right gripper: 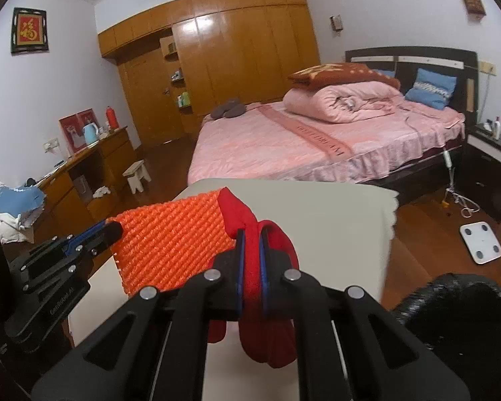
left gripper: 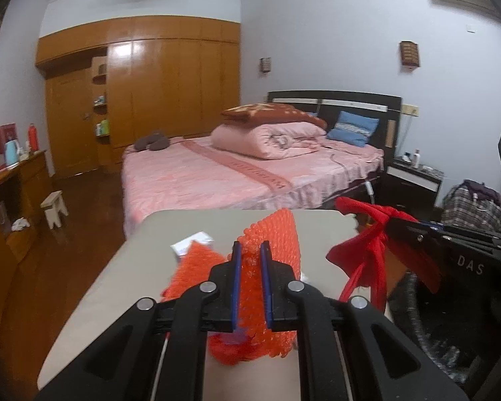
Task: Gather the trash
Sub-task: 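Carry the orange net over the black bin and open the right gripper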
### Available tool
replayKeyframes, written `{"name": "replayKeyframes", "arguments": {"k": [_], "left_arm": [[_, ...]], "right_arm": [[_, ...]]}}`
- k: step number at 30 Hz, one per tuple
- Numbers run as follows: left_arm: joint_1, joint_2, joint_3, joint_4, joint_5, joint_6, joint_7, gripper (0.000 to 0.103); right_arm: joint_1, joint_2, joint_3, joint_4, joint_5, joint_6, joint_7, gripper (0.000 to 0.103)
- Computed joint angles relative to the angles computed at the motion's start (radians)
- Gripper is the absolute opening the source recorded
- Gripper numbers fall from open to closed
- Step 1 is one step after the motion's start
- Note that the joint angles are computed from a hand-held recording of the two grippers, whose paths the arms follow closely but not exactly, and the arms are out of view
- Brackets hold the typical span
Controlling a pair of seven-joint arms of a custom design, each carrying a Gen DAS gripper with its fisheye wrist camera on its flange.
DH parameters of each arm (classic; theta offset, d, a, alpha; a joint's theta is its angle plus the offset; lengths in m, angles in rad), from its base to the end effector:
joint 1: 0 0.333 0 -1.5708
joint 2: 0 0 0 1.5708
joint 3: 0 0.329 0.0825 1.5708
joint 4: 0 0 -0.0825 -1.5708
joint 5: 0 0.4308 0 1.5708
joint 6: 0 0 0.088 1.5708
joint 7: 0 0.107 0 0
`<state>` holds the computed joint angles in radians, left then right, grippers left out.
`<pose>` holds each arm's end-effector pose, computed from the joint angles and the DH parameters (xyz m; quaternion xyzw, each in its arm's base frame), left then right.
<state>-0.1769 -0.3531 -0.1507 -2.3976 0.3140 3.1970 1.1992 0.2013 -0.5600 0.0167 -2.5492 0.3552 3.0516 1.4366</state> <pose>0.4779 -0.2014 0.5763 -0.4971 0.6776 -0.4399 0.3168 0.4514 0.0732 0.5765 -0.6146 0.6027 -0.2655 0.4342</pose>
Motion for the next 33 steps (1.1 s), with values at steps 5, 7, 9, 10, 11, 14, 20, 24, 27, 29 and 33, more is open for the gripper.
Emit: {"name": "replayKeyframes", "arguments": {"k": [5, 7, 9, 10, 11, 14, 20, 24, 27, 29, 33], "left_arm": [[-0.102, 0.001, 0.049, 0.000, -0.025, 0.000, 0.036, 0.011], [-0.132, 0.004, 0.063, 0.000, -0.038, -0.004, 0.049, 0.011], [-0.146, 0.009, 0.068, 0.002, -0.049, -0.015, 0.057, 0.011], [-0.157, 0.010, 0.076, 0.001, -0.058, -0.018, 0.064, 0.011], [-0.154, 0.010, 0.068, -0.002, -0.064, -0.021, 0.062, 0.011], [-0.140, 0.016, 0.045, 0.006, -0.069, -0.026, 0.061, 0.011], [-0.202, 0.016, 0.074, 0.009, -0.093, -0.022, 0.106, 0.011], [-0.279, 0.034, 0.111, 0.032, -0.125, -0.015, 0.152, 0.011], [-0.349, 0.054, 0.141, 0.055, -0.156, -0.009, 0.193, 0.011], [-0.413, 0.072, 0.172, 0.072, -0.185, -0.006, 0.231, 0.011], [-0.564, 0.101, 0.253, 0.098, -0.270, -0.006, 0.332, 0.011]], "right_arm": [[-0.041, -0.078, -0.005, -0.048, -0.012, -0.032, 0.004, 0.007], [-0.066, -0.090, 0.003, -0.061, -0.019, -0.045, 0.016, 0.007], [-0.082, -0.093, 0.007, -0.070, -0.024, -0.051, 0.027, 0.007], [-0.081, -0.095, 0.003, -0.073, -0.024, -0.051, 0.028, 0.007], [-0.080, -0.097, 0.000, -0.077, -0.023, -0.050, 0.030, 0.007], [-0.095, -0.109, 0.007, -0.086, -0.029, -0.045, 0.041, 0.007], [-0.164, -0.166, 0.027, -0.116, -0.060, -0.061, 0.074, 0.007], [-0.241, -0.236, 0.040, -0.160, -0.093, -0.090, 0.105, 0.007], [-0.298, -0.288, 0.049, -0.195, -0.121, -0.115, 0.127, 0.007], [-0.342, -0.331, 0.053, -0.223, -0.141, -0.137, 0.144, 0.007], [-0.414, -0.410, 0.050, -0.279, -0.178, -0.176, 0.168, 0.007]]}}
